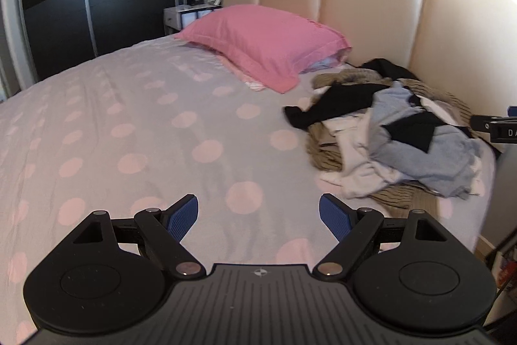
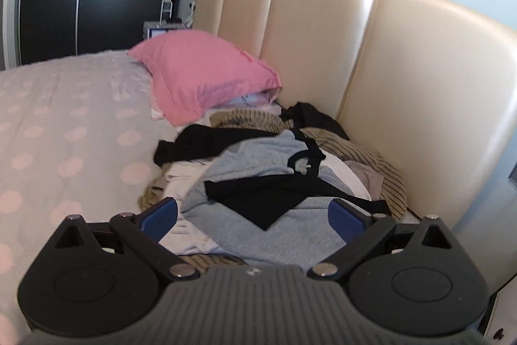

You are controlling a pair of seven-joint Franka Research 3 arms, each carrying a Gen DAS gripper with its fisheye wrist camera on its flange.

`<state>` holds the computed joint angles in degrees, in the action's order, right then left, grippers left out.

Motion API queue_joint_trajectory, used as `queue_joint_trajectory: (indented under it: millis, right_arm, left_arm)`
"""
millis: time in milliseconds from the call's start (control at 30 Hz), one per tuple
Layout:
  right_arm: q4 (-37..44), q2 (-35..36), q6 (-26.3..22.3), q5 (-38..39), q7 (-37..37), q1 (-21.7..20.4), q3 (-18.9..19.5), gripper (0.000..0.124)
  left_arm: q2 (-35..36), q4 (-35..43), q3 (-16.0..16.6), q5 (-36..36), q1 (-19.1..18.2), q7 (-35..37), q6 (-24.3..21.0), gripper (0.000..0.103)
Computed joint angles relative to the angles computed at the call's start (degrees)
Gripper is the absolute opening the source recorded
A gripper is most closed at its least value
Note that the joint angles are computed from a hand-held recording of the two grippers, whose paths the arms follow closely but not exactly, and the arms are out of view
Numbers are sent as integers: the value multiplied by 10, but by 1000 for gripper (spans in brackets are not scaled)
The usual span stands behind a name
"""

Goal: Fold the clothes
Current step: 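Reach the right tool into the clothes heap and grasp the grey-black shirt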

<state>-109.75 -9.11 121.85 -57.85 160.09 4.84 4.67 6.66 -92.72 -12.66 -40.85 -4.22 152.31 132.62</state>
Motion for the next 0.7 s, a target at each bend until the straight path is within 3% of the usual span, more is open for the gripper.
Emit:
queue_joint_trajectory:
  millis: [167, 267, 533, 700]
  right_arm:
    - [7, 39, 0, -28, -24, -15, -24, 101]
    - [24, 71, 13, -13, -57, -22, -45, 101]
    - [81, 161, 154, 110, -96, -29, -91, 100]
    - [168, 240, 146, 169, -131, -6, -114, 100]
  left_arm:
    - [50, 48, -2, 48, 1, -30, 0, 82]
    - [73, 60, -8, 81, 3, -58, 29, 82]
    - [127, 100, -15, 168, 20, -124, 26, 82]
    - [139, 100, -10, 225, 29, -166, 48, 82]
